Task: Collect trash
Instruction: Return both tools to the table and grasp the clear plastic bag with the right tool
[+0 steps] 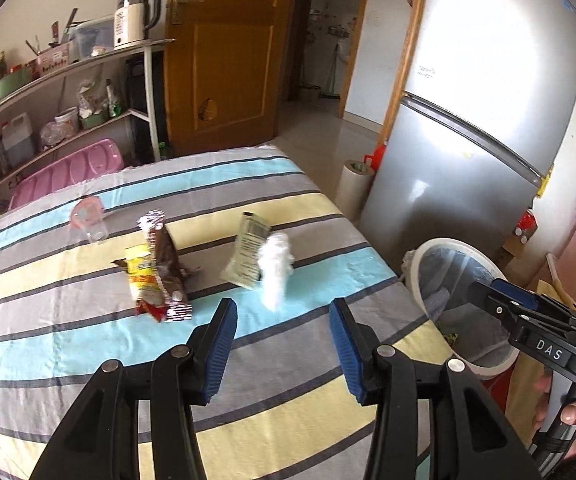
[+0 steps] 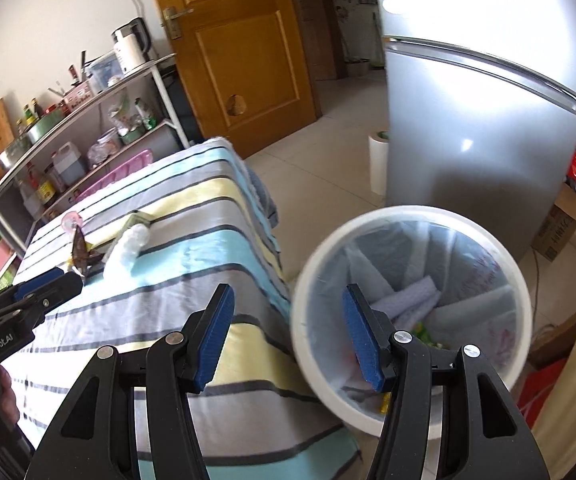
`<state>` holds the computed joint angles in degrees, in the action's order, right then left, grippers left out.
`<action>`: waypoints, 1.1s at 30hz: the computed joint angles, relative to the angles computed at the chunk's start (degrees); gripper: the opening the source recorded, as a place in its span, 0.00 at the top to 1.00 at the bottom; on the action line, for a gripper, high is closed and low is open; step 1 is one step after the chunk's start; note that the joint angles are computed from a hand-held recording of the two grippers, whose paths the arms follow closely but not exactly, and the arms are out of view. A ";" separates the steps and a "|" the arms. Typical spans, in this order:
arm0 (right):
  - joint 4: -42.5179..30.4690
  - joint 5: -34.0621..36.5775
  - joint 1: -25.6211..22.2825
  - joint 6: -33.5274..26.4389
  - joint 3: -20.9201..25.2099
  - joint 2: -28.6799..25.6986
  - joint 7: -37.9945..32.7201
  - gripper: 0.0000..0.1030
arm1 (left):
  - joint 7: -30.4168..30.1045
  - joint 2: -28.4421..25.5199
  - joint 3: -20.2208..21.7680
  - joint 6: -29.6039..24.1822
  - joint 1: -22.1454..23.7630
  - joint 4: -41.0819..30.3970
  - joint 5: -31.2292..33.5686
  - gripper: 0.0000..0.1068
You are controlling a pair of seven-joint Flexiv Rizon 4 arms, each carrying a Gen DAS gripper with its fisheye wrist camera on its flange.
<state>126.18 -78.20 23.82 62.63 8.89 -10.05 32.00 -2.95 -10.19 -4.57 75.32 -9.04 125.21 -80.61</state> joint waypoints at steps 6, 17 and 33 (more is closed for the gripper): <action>-5.58 0.82 1.92 0.80 -0.63 -4.34 -4.16 0.45 | -1.93 -1.32 1.48 -0.60 3.72 -1.91 1.00 0.55; -16.02 7.22 6.95 2.80 -3.49 -12.54 -15.66 0.45 | -6.74 -4.18 2.49 -2.45 9.75 -5.14 6.43 0.55; -26.83 26.43 12.46 2.47 -7.22 -21.77 -35.06 0.45 | -14.30 -9.49 -1.27 -6.50 14.43 -10.11 15.36 0.54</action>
